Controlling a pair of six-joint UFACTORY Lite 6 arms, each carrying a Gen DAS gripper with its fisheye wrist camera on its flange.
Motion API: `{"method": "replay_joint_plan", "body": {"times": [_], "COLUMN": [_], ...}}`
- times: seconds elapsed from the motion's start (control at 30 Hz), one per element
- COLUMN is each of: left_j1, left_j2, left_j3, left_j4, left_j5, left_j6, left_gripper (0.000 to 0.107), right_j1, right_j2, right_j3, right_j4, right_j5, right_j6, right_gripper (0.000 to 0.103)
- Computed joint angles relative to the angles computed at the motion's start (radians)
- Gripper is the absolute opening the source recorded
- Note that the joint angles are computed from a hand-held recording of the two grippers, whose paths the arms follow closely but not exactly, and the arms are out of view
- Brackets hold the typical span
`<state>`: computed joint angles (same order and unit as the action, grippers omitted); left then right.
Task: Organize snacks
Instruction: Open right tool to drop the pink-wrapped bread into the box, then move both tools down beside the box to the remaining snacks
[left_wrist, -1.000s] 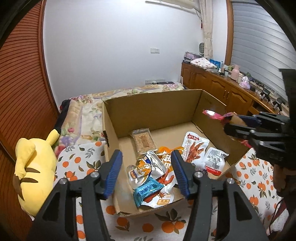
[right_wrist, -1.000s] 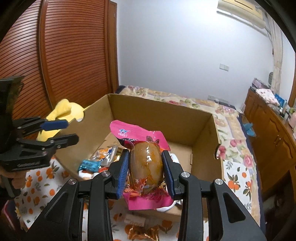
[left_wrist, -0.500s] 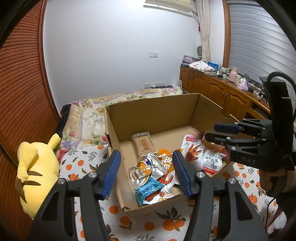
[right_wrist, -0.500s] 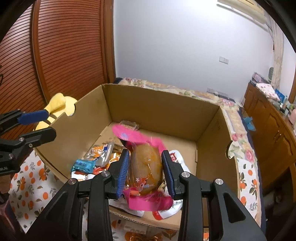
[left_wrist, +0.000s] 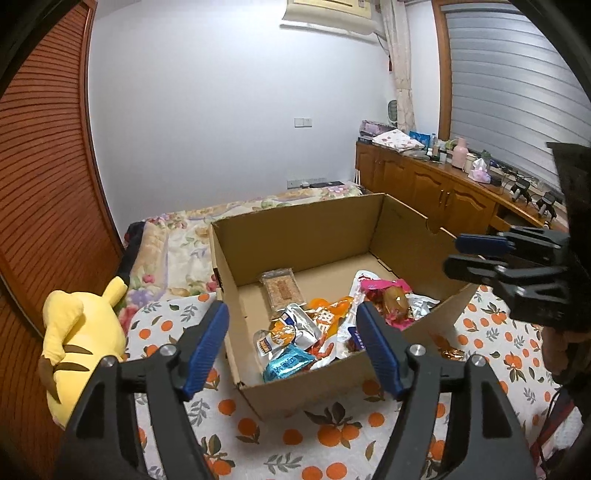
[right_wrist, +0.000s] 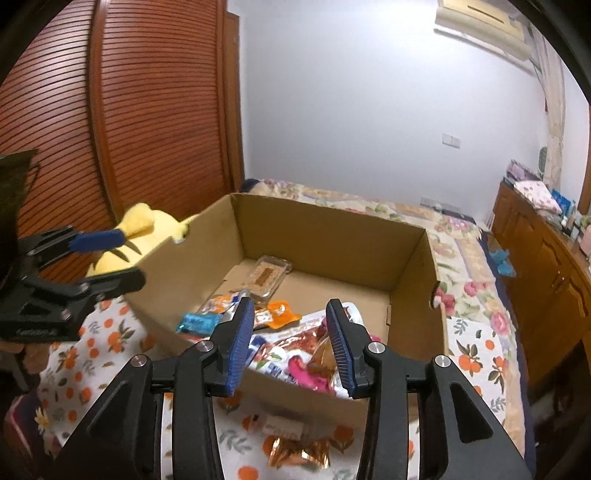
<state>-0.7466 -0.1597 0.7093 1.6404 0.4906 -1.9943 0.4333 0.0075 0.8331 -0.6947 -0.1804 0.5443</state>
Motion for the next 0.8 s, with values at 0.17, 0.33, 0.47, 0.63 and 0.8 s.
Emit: {"method": "replay_joint_plan", "body": {"times": [0.17, 0.33, 0.47, 0.63, 0.8], "left_j1": [-0.073, -0.167, -0.24, -0.308, -0.341], "left_j2": [-0.048, -0.075, -0.061, 0.008, 0.09], "left_j3": [-0.03, -0.06, -0.078, -0.086, -0.077], "left_j4": [-0.006, 0.009, 0.027, 0.071, 0.112], "left_j5": [0.039, 0.075, 0.109, 0.135, 0.137], "left_j6": [-0.032, -0.082, -0.14, -0.238, -0.32], "left_gripper": [0.076, 0.076, 0.076, 0.076, 0.076], "right_j1": [-0.012, -0.035, -0.086, -0.138, -0.167], "right_j2": [-0.127, -0.221, -0.272, -0.175, -0.01], "right_j3": [-0.113, -0.214, -0.314, -0.357, -0.325], "right_j4": [-0.152, -0.281, -0.338, -0.188, -0.056], "right_j5": [-0.013, -0.028, -0.07, -0.115, -0.159], "right_j6": [0.146, 0.257, 0.285, 0.094, -0.051], "right_gripper": [0.049, 0.049, 0.049, 0.049, 0.049]}}
